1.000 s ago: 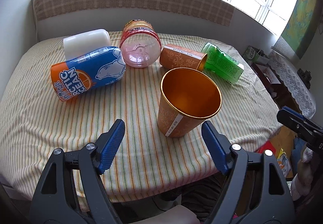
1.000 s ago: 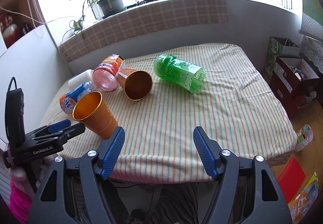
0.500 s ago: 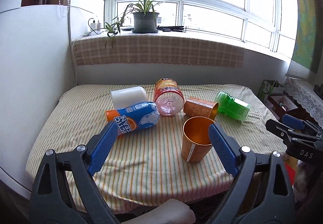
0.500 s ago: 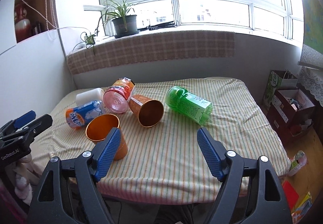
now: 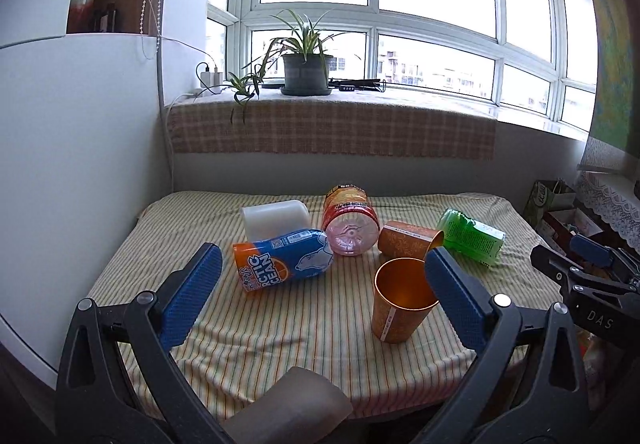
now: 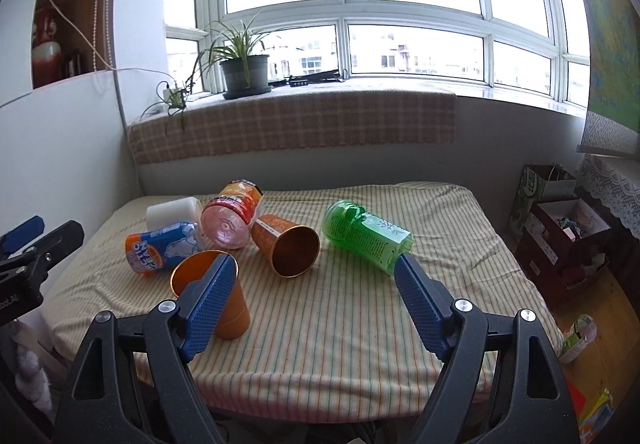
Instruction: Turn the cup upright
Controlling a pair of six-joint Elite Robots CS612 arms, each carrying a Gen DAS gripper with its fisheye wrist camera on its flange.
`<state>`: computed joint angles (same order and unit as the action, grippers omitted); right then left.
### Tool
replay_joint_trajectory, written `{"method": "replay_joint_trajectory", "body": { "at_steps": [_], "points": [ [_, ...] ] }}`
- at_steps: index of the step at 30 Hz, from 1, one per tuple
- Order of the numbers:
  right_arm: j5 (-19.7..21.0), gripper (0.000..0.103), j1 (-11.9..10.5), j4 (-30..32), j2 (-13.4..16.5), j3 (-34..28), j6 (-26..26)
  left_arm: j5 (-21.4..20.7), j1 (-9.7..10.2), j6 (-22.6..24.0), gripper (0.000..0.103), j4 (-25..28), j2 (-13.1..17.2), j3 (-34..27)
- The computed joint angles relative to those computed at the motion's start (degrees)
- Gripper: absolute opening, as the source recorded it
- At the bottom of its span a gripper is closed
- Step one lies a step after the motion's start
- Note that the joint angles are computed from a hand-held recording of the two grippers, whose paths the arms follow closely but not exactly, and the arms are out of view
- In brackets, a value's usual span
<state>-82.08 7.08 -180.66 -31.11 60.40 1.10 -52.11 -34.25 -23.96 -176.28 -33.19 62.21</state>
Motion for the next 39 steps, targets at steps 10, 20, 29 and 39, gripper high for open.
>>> {"method": "replay_joint_trajectory", "body": {
  "at_steps": [10, 20, 29, 39],
  "points": [
    [-0.14, 0.081, 0.05, -0.43, -0.05, 0.12, -0.09, 0.35, -0.06, 0.04, 0.103, -0.43, -0.08, 0.11],
    [0.14, 0.081, -0.06, 0.09, -0.10, 0.11, 0.25, 0.46, -0.06, -0.07, 0.103, -0.27, -0.10, -0.01],
    [0.54, 0.081, -0.15, 0.85, -0.07, -0.10, 0.33, 0.40, -0.03, 0.00, 0.103, -0.32, -0.12, 0.00],
    [0.73, 0.081, -0.18, 1.23, -0.03, -0.21, 0.41, 0.46, -0.05, 0.01, 0.103, -0.24, -0.13, 0.01]
  ]
}}
